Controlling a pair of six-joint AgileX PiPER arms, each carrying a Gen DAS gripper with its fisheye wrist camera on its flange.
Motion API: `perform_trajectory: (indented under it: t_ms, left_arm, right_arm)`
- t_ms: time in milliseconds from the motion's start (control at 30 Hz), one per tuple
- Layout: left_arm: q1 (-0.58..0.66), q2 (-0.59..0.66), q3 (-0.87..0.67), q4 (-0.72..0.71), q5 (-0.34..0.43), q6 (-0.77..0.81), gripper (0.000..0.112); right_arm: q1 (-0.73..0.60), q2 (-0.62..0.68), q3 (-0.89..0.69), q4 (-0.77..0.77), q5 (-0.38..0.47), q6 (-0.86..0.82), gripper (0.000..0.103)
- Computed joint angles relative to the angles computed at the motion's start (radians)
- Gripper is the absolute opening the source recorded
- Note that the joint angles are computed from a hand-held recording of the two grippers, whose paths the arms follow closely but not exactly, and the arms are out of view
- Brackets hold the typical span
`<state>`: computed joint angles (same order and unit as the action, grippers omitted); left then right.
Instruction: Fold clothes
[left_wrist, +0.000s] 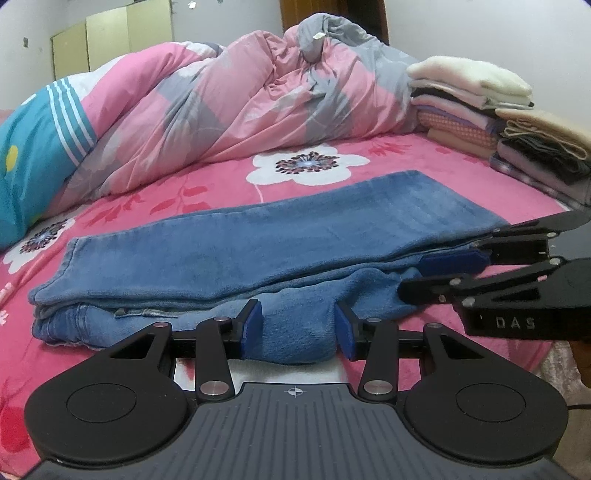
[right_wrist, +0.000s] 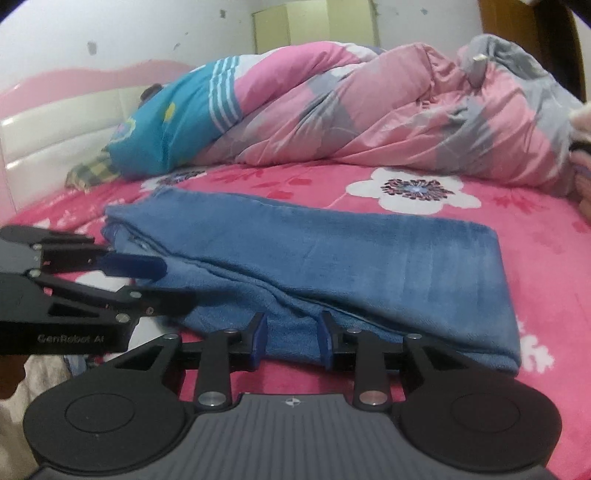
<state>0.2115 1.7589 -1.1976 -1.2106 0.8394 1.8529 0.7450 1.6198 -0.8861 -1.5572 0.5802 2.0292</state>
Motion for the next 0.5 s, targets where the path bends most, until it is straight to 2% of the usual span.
perform_trajectory:
  t_ms: [167, 333, 500]
  left_arm:
    - [0.008, 0.005, 0.004, -0.017, 0.012, 0.031, 0.043]
    - [0.009, 0.0, 0.005, -0.01, 0.026, 0.043, 0.044]
    - [0.018, -0.004, 0.015, -0.012, 0.046, 0.072, 0.044]
  right_arm:
    - [0.004, 0.009, -0.023, 0.066, 0.005, -0.082, 0.024]
    - [-0.031, -0.011, -0.017, 0.078, -0.042, -0.07, 0.0]
    - [-0.006, -0.051, 0.016, 0.156, -0.024, -0.121, 0.0]
